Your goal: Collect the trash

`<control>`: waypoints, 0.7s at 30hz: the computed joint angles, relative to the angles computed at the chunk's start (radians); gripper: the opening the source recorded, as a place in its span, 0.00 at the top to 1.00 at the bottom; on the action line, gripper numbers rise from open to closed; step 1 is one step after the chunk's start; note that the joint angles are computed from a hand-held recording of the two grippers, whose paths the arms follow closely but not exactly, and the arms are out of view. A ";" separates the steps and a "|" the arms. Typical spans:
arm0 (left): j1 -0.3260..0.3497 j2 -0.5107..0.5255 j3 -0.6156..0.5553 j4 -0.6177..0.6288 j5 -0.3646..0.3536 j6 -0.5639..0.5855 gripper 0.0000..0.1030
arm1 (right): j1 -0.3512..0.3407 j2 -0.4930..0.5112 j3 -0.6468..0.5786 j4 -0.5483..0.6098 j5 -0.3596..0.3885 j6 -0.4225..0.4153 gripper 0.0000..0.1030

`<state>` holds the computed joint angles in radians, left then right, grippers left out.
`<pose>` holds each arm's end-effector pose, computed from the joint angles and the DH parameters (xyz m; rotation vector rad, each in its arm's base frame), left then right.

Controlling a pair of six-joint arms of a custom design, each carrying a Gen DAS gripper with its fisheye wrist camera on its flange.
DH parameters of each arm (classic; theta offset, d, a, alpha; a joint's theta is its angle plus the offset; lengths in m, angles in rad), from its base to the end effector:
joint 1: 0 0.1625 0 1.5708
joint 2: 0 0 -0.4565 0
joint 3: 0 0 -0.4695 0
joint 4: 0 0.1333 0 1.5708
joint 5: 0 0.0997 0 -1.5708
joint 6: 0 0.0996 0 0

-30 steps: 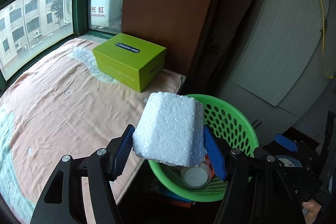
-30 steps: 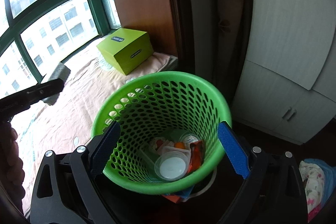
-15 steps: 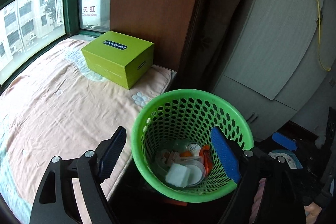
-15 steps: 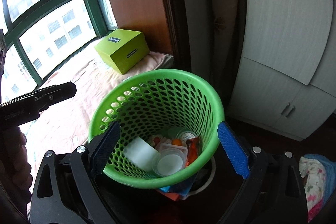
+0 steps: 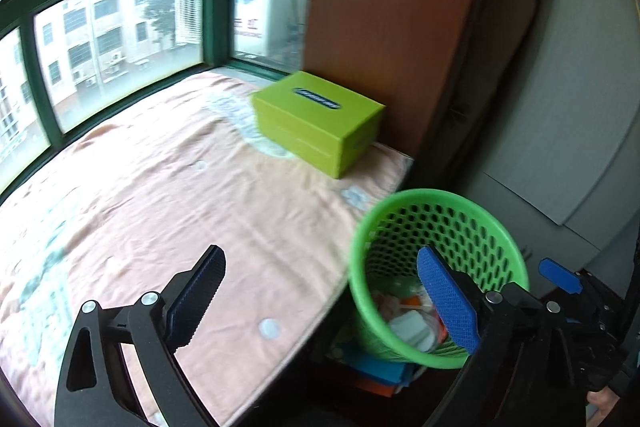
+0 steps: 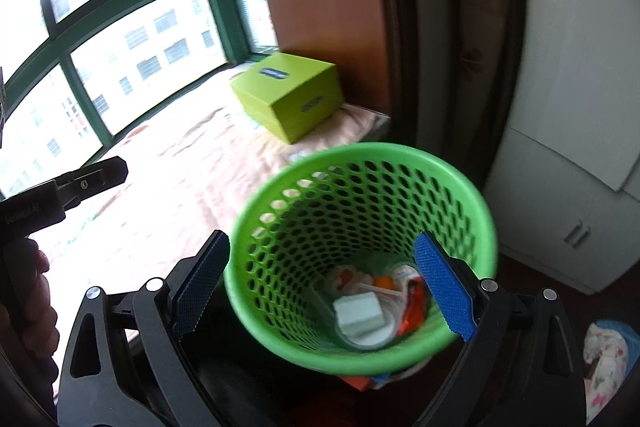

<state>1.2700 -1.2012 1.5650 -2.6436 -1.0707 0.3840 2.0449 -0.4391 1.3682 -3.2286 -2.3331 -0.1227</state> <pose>-0.0452 -0.7568 0.4197 0.6117 2.4141 -0.8906 0.4302 -0.6970 -0.0069 0.3432 -2.3220 1.0338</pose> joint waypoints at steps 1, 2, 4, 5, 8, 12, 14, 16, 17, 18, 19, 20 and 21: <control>0.004 -0.005 -0.001 -0.002 0.006 -0.007 0.09 | 0.002 0.007 -0.012 0.008 0.008 -0.005 0.10; 0.007 -0.009 -0.004 -0.002 0.013 -0.011 0.09 | 0.004 0.013 -0.024 0.016 0.017 -0.011 0.10; 0.014 -0.015 -0.006 -0.010 0.027 -0.019 0.09 | 0.009 0.028 -0.046 0.027 0.028 -0.026 0.10; 0.016 -0.017 -0.007 -0.014 0.034 -0.022 0.09 | 0.011 0.036 -0.059 0.034 0.037 -0.033 0.10; 0.023 -0.028 -0.004 -0.038 0.061 -0.023 0.09 | 0.017 0.060 -0.097 0.059 0.059 -0.050 0.10; 0.033 -0.043 0.002 -0.080 0.095 -0.016 0.08 | 0.023 0.090 -0.150 0.099 0.099 -0.070 0.10; 0.039 -0.052 0.002 -0.099 0.112 -0.014 0.08 | 0.028 0.109 -0.182 0.114 0.115 -0.086 0.10; 0.047 -0.060 -0.001 -0.111 0.128 -0.016 0.07 | 0.032 0.126 -0.211 0.128 0.129 -0.098 0.10; 0.051 -0.064 -0.003 -0.116 0.136 -0.017 0.07 | 0.035 0.135 -0.227 0.134 0.138 -0.105 0.10; 0.055 -0.068 -0.003 -0.123 0.144 -0.018 0.07 | 0.037 0.144 -0.241 0.142 0.145 -0.110 0.10; 0.059 -0.071 -0.004 -0.128 0.152 -0.019 0.07 | 0.039 0.152 -0.255 0.150 0.152 -0.114 0.10; 0.063 -0.073 -0.004 -0.133 0.161 -0.019 0.07 | 0.041 0.160 -0.270 0.157 0.161 -0.117 0.10; 0.066 -0.074 -0.005 -0.142 0.169 -0.016 0.07 | 0.043 0.168 -0.284 0.165 0.168 -0.121 0.10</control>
